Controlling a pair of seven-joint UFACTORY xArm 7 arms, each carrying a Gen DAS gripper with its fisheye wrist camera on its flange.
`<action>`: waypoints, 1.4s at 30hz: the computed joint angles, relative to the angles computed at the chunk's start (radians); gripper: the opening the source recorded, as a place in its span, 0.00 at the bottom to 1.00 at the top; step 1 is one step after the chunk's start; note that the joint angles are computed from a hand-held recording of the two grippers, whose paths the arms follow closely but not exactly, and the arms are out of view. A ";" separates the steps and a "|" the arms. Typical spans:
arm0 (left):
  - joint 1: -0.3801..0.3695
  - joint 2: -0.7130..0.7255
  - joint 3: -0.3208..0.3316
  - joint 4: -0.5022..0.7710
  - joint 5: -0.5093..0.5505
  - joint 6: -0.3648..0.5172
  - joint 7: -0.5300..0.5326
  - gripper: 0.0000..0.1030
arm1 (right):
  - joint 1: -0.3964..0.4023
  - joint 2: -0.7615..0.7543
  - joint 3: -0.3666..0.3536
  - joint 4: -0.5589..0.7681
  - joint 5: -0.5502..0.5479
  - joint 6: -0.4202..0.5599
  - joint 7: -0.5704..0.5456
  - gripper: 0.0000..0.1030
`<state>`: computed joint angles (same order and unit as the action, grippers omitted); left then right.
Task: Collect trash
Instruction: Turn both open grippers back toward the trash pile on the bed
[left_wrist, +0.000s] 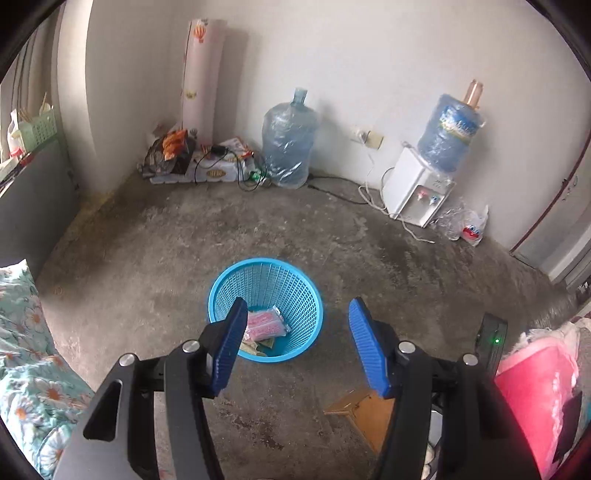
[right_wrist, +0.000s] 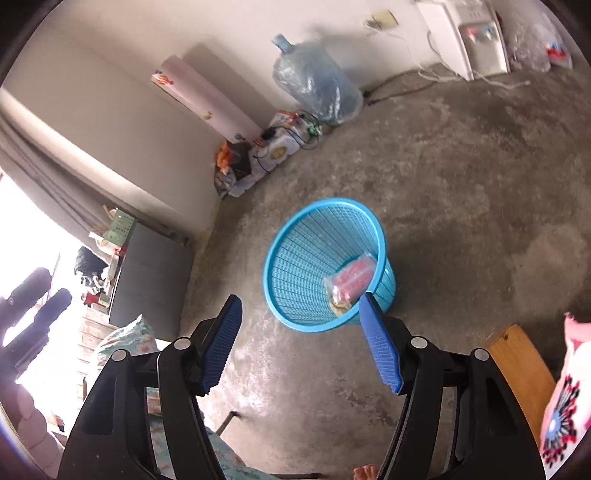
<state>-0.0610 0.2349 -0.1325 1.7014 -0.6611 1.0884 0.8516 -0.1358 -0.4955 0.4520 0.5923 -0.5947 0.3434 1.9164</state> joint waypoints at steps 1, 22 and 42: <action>0.021 -0.050 0.006 -0.030 -0.029 0.006 0.020 0.54 | 0.022 -0.031 0.017 0.032 0.002 0.071 -0.023 0.69; 0.231 -0.565 0.592 -0.385 -0.359 0.205 0.385 0.88 | 0.098 0.055 0.418 0.569 -0.469 0.497 -0.026 0.92; 0.657 -0.196 0.733 -0.175 -0.482 0.369 0.401 0.91 | 0.363 0.741 0.452 0.997 -0.627 0.270 -0.082 0.92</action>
